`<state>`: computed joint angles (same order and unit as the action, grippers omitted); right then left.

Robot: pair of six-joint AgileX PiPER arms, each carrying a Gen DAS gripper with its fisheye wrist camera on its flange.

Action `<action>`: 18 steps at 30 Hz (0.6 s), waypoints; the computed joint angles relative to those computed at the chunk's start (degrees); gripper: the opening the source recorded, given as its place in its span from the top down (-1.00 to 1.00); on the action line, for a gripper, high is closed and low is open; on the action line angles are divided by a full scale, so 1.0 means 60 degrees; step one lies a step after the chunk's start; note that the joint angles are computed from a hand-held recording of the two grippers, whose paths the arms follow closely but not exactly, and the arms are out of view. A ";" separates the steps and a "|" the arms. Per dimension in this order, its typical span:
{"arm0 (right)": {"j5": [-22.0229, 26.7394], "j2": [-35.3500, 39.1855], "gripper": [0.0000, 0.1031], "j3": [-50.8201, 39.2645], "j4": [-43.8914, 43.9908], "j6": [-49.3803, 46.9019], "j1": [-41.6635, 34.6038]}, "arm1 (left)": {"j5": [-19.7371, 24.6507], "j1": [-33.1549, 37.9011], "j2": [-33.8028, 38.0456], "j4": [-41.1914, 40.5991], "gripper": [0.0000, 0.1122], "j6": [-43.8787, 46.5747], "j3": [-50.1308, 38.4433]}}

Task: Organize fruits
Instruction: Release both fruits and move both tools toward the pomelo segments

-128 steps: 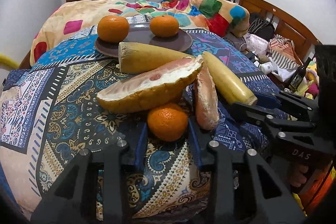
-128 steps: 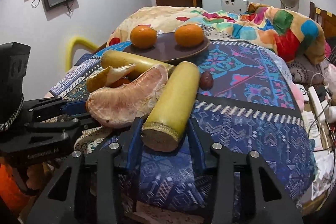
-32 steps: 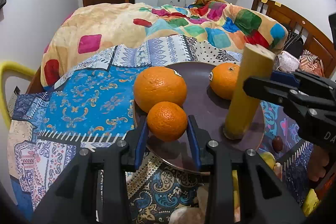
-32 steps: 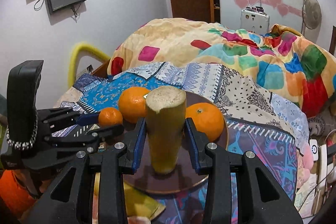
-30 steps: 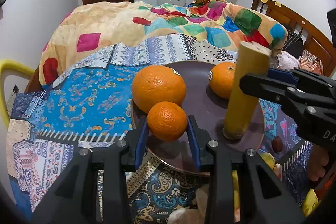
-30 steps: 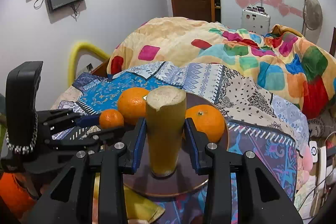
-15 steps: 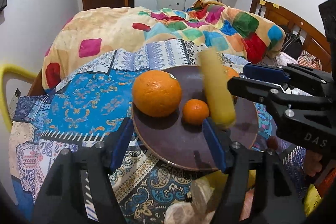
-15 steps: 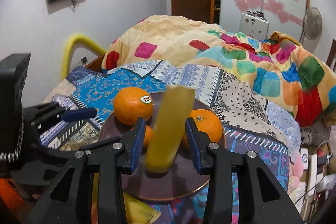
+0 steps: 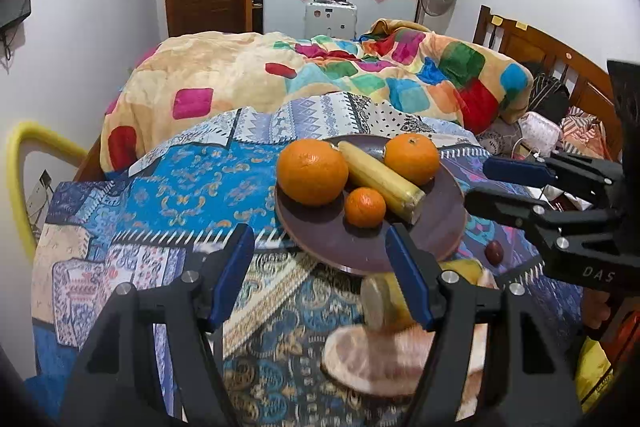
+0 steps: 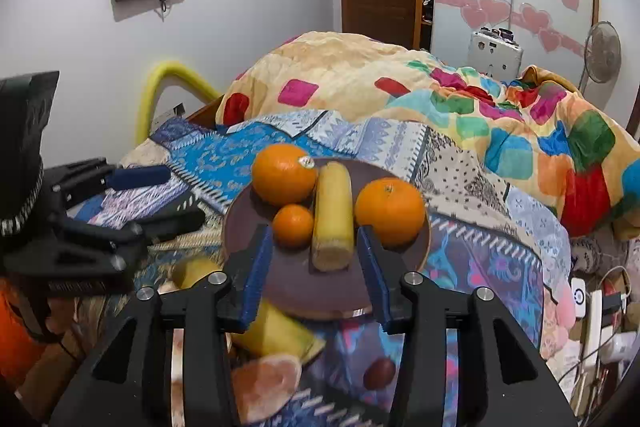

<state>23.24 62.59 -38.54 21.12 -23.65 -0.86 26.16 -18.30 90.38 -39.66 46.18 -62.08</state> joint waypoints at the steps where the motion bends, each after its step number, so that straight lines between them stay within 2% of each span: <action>1: 0.0054 -0.0193 0.19 0.0146 -0.0049 0.0013 0.0010 | -0.0039 0.0032 -0.0180 -0.0021 -0.21 0.0064 0.0208; 4: 0.0093 -0.0856 0.18 0.0626 -0.0727 0.0695 0.0217 | -0.0069 0.0140 -0.0656 -0.0149 -0.21 0.0336 0.0779; 6: 0.0062 -0.1307 0.12 0.1000 -0.1198 0.1296 0.0430 | -0.0047 0.0226 -0.1007 -0.0263 -0.21 0.0520 0.1232; 7: 0.0038 -0.1420 0.02 0.1110 -0.1449 0.1609 0.0570 | -0.0029 0.0263 -0.1148 -0.0304 -0.21 0.0584 0.1423; 9: -0.0049 -0.1698 -0.02 0.1429 -0.2367 0.2616 0.0968 | 0.0022 0.0325 -0.1337 -0.0340 -0.21 0.0657 0.1702; 12: -0.0065 -0.1832 -0.02 0.1772 -0.2982 0.3381 0.1313 | -0.0091 0.0322 -0.1637 -0.0208 -0.22 0.0633 0.2236; 15: -0.0163 -0.1808 -0.02 0.2052 -0.4406 0.5019 0.1653 | -0.0413 0.0216 -0.1880 0.0107 -0.22 0.0430 0.2825; 18: -0.0219 -0.1549 -0.02 0.2139 -0.4672 0.5343 0.1582 | -0.0320 0.0345 -0.1887 -0.0127 -0.22 0.0738 0.3121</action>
